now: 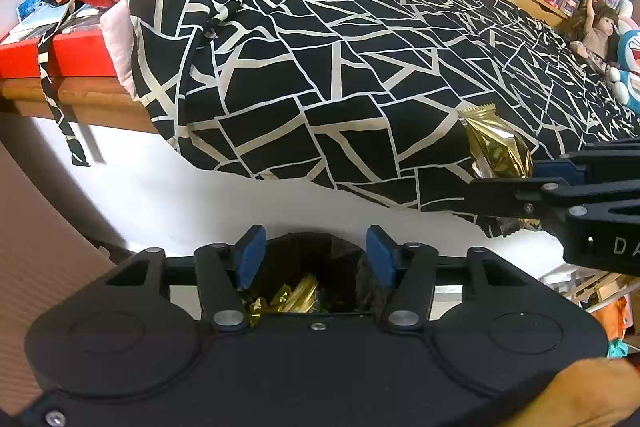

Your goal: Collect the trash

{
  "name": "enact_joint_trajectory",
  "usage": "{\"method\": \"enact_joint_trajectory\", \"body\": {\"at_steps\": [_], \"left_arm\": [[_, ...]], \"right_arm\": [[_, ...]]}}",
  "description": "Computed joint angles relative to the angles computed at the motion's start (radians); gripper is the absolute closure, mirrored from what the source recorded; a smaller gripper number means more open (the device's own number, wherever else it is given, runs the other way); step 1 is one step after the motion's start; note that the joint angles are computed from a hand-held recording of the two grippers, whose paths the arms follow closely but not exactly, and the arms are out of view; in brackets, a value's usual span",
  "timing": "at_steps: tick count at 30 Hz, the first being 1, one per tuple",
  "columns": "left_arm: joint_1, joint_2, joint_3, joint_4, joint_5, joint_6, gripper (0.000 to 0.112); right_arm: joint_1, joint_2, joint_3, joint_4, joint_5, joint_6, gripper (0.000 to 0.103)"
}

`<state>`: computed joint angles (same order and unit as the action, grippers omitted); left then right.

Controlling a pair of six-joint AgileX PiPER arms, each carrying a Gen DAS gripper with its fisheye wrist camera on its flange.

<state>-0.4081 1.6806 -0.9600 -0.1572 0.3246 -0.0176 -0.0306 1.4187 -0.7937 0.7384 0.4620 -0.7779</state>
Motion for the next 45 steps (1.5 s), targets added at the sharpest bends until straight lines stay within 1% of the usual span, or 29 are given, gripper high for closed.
{"method": "enact_joint_trajectory", "body": {"at_steps": [4, 6, 9, 11, 13, 14, 15, 16, 18, 19, 21, 23, 25, 27, 29, 30, 33, 35, 36, 39, 41, 45], "left_arm": [[0.0, 0.01, -0.014, 0.049, 0.009, -0.051, 0.053], [0.006, 0.013, -0.016, 0.059, 0.009, -0.072, 0.048], [0.001, 0.011, -0.013, 0.116, 0.007, -0.148, 0.043], [0.0, 0.008, -0.008, 0.141, 0.006, -0.171, 0.042], [-0.004, 0.006, -0.007, 0.178, 0.015, -0.207, 0.039], [-0.005, 0.006, -0.006, 0.196, 0.02, -0.225, 0.035], [-0.008, 0.005, -0.006, 0.229, 0.027, -0.262, 0.032], [-0.009, 0.004, -0.003, 0.258, 0.031, -0.295, 0.031], [-0.007, -0.001, 0.006, 0.281, 0.035, -0.326, 0.027], [-0.005, -0.002, 0.008, 0.288, 0.04, -0.338, 0.025], [0.003, 0.002, 0.009, 0.283, 0.047, -0.341, 0.014], [0.015, 0.004, 0.01, 0.231, 0.046, -0.299, 0.011], [0.027, 0.013, 0.007, 0.165, 0.049, -0.235, 0.01], [0.03, 0.021, 0.003, 0.125, 0.055, -0.197, 0.01], [0.021, 0.032, -0.005, 0.134, 0.079, -0.211, 0.01], [0.009, 0.038, -0.011, 0.172, 0.099, -0.259, 0.01], [-0.026, 0.065, -0.044, 0.267, 0.196, -0.409, 0.01], [-0.054, 0.074, -0.048, 0.316, 0.236, -0.48, 0.01], [-0.068, 0.078, -0.047, 0.337, 0.253, -0.503, 0.01], [-0.12, 0.082, -0.035, 0.389, 0.296, -0.577, 0.01], [-0.13, 0.079, -0.022, 0.352, 0.302, -0.559, 0.01], [-0.139, 0.076, -0.006, 0.304, 0.307, -0.54, 0.01]], "right_arm": [[-0.008, 0.009, -0.003, -0.007, 0.015, -0.006, 0.072], [-0.002, 0.02, -0.007, -0.02, 0.017, 0.004, 0.072], [-0.005, 0.039, -0.013, -0.008, 0.031, -0.012, 0.072], [0.002, 0.052, -0.018, -0.022, 0.032, -0.003, 0.072], [0.016, 0.067, -0.029, -0.067, 0.033, 0.035, 0.071], [0.017, 0.073, -0.031, -0.075, 0.035, 0.039, 0.071], [0.021, 0.079, -0.034, -0.089, 0.032, 0.056, 0.064], [0.027, 0.083, -0.036, -0.11, 0.025, 0.08, 0.053], [0.039, 0.081, -0.033, -0.145, 0.002, 0.106, 0.047], [0.044, 0.08, -0.032, -0.158, -0.008, 0.115, 0.041], [0.047, 0.075, -0.026, -0.172, -0.025, 0.129, 0.032], [0.043, 0.075, -0.026, -0.17, -0.024, 0.138, 0.027], [0.04, 0.08, -0.028, -0.178, -0.018, 0.16, 0.021], [0.041, 0.078, -0.026, -0.196, -0.019, 0.183, 0.02], [0.042, 0.075, -0.024, -0.22, -0.018, 0.203, 0.017], [0.043, 0.072, -0.024, -0.231, -0.015, 0.213, 0.015], [0.037, 0.069, -0.028, -0.277, 0.019, 0.257, 0.013], [0.028, 0.074, -0.033, -0.305, 0.056, 0.289, 0.007], [0.019, 0.081, -0.037, -0.308, 0.087, 0.291, 0.0], [-0.003, 0.089, -0.02, -0.285, 0.131, 0.255, 0.0], [-0.004, 0.096, -0.015, -0.31, 0.148, 0.274, 0.0], [-0.001, 0.097, -0.009, -0.342, 0.151, 0.307, 0.0]]}}
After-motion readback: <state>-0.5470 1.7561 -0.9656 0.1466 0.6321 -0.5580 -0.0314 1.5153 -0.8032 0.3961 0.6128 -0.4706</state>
